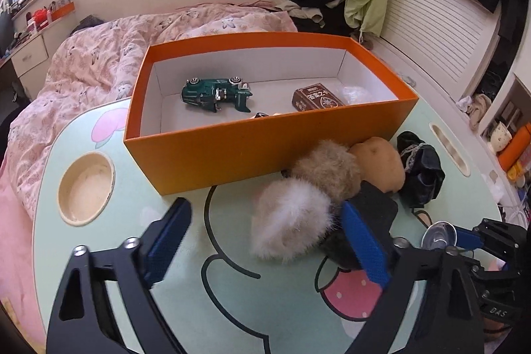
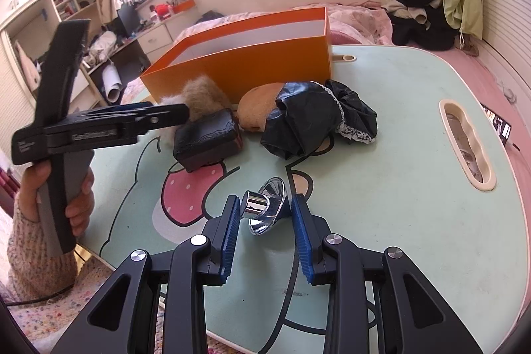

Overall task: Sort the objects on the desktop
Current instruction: 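Grasp the silver metal cap with the right gripper while the left grasps the white plush ball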

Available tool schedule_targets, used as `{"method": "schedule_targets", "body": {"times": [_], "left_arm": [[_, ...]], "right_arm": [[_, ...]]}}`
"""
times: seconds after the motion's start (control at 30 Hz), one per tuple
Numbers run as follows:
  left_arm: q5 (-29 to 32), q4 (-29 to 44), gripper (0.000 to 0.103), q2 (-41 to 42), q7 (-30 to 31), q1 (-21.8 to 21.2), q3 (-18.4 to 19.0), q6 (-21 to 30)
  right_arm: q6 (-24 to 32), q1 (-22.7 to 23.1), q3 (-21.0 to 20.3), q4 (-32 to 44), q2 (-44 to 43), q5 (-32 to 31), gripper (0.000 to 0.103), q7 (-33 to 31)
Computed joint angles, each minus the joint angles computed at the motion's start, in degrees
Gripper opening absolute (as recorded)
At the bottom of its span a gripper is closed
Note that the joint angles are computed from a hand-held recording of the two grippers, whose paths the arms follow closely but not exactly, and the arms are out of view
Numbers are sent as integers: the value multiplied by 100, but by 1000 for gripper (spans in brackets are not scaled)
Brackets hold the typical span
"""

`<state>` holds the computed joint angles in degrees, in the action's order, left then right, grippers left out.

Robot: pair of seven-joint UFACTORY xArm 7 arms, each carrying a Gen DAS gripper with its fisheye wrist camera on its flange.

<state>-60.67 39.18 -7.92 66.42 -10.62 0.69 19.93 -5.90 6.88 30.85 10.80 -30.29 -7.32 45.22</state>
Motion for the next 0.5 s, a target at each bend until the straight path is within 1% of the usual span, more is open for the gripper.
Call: {"method": "schedule_targets", "body": {"times": [0.03,0.07,0.1,0.13,0.17,0.2,0.27,0.4,0.47,0.5], "left_arm": [[101,-1,67,42,-102,25,-2,47],[225,9,57,99,-203,61,-4,72],[238,-3,49,115,-201,74,-11,26],[238,-44,46,95,-175,78,-27,-77],[273,-85,34,70,-185,85,-36,-180],[348,-119,27,25,-256,108,-21,-200],[258,-171,27,-84,-212,118,82,-104],[-185,-507,27,-547,230,59,297,-75],[-261,-686,27,-817,329,47,430,68],[-234,-789,27,-992,328,63,509,223]], "right_arm": [[-12,-18,28,9,13,2,31,14],[-24,-23,28,10,22,0,31,15],[-26,-25,29,10,24,0,31,14],[-26,-19,20,6,21,-1,31,10],[-21,-19,19,9,23,-1,31,8],[-21,-19,19,9,23,-1,31,8],[-19,-13,20,8,22,3,31,14],[-14,-23,46,16,27,5,31,30],[10,-3,25,19,25,4,31,32],[18,-6,31,24,22,1,30,38]]}}
